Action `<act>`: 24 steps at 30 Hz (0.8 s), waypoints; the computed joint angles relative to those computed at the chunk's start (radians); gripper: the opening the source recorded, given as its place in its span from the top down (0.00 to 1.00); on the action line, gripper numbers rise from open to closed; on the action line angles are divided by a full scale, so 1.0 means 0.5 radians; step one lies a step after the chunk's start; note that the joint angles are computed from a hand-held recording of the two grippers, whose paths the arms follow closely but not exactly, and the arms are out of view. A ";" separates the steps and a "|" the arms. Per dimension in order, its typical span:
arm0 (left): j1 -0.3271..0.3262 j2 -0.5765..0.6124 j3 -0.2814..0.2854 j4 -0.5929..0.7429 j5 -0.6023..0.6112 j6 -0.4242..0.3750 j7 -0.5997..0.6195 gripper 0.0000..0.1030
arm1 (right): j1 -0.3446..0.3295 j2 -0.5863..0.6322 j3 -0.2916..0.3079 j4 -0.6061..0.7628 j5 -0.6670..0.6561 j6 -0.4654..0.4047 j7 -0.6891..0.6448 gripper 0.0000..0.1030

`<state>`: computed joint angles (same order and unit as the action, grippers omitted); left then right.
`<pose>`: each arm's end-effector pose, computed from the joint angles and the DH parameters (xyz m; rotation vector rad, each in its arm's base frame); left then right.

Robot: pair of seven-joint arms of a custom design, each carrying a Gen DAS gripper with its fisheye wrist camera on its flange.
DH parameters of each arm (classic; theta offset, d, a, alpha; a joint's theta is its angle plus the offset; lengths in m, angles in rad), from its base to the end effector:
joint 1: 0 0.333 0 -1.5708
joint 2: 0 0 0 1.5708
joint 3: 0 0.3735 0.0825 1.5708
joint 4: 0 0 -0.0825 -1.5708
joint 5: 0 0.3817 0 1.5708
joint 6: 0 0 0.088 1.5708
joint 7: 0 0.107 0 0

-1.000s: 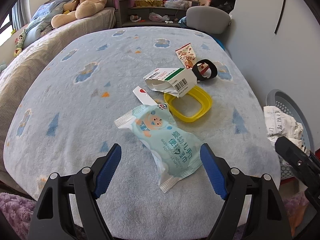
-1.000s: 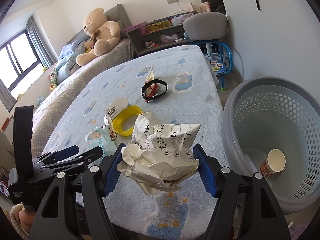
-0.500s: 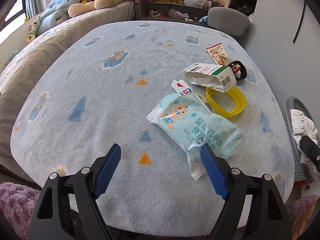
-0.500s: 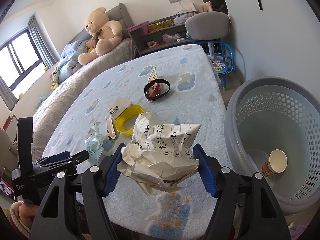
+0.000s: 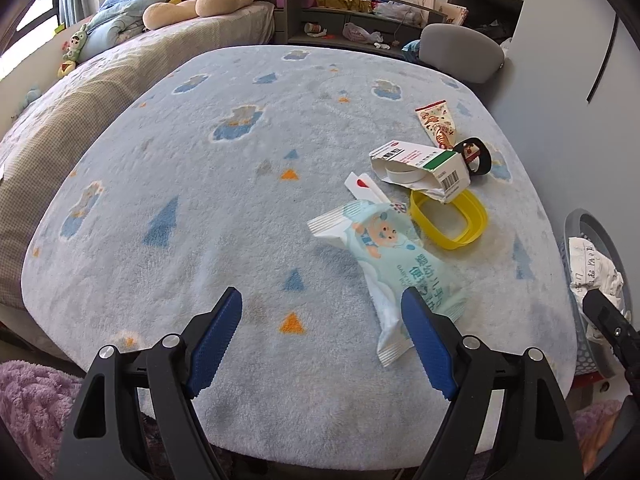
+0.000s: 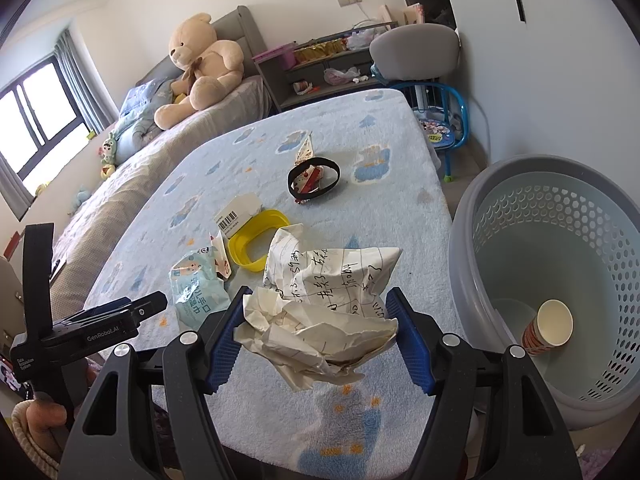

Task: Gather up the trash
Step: 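Grasp the blue wipes packet with the left tool while the right tool holds the paper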

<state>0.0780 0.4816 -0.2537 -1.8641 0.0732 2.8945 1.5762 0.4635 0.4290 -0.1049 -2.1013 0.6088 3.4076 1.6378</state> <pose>0.6993 -0.1028 0.3817 -1.7568 2.1169 -0.6737 0.6189 0.1708 0.3648 -1.3525 1.9106 -0.4989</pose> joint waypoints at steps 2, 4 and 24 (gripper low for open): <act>0.000 0.013 -0.029 0.035 -0.026 -0.030 -0.004 0.24 | 0.010 -0.002 -0.011 -0.003 0.004 0.004 -0.007 0.35; -0.001 0.027 -0.060 0.072 -0.058 -0.064 0.000 0.24 | 0.023 -0.001 -0.027 -0.003 0.014 0.004 -0.016 0.35; -0.149 0.257 0.014 0.386 -0.038 -0.352 -0.239 0.24 | -0.213 -0.052 0.187 -0.088 -0.082 0.085 0.069 0.35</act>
